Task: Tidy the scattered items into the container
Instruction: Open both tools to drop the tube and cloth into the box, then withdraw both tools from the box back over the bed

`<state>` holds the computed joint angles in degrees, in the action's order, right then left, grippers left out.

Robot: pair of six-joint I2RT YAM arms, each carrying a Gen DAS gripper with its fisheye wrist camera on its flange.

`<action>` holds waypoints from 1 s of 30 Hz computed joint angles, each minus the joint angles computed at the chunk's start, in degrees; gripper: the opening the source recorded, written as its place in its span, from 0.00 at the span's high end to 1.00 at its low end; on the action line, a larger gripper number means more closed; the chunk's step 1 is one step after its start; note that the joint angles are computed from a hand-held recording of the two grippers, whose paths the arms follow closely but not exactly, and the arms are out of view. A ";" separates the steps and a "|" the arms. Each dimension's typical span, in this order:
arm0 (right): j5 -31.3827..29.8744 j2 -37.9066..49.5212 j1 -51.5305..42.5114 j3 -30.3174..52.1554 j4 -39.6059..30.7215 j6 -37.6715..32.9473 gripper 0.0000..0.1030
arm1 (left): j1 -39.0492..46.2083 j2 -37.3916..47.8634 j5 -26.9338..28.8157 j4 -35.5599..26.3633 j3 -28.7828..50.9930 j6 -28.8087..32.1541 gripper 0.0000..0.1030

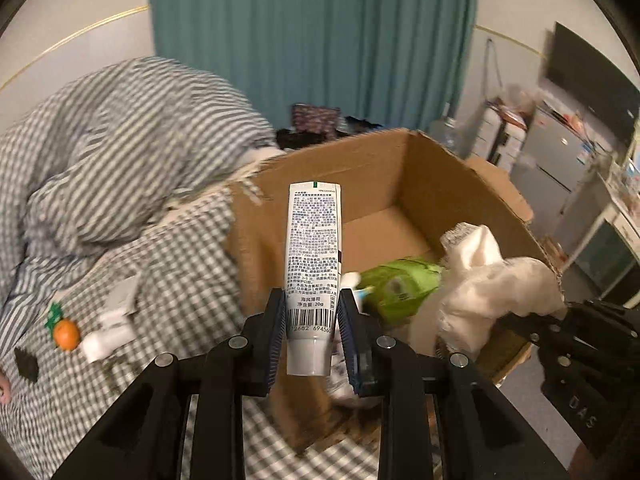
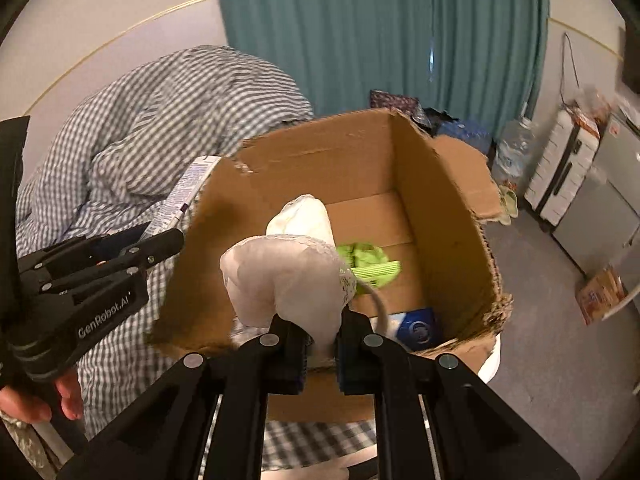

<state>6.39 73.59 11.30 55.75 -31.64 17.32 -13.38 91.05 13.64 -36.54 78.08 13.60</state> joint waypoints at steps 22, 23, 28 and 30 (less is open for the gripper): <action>3.80 -2.49 4.64 -0.12 -0.22 6.36 0.21 | 9.55 -2.98 -1.75 2.68 -4.36 -0.29 0.00; 5.05 -2.38 6.68 0.69 -0.76 6.97 0.21 | 11.32 -3.49 -1.11 2.20 -4.54 0.34 0.00; 9.57 0.12 15.57 5.27 -2.99 9.45 0.21 | 20.82 -5.25 2.96 0.56 -5.01 3.84 0.00; 11.47 1.93 19.80 7.43 -3.53 10.80 0.21 | 25.50 -5.95 4.87 -0.08 -5.21 5.79 0.00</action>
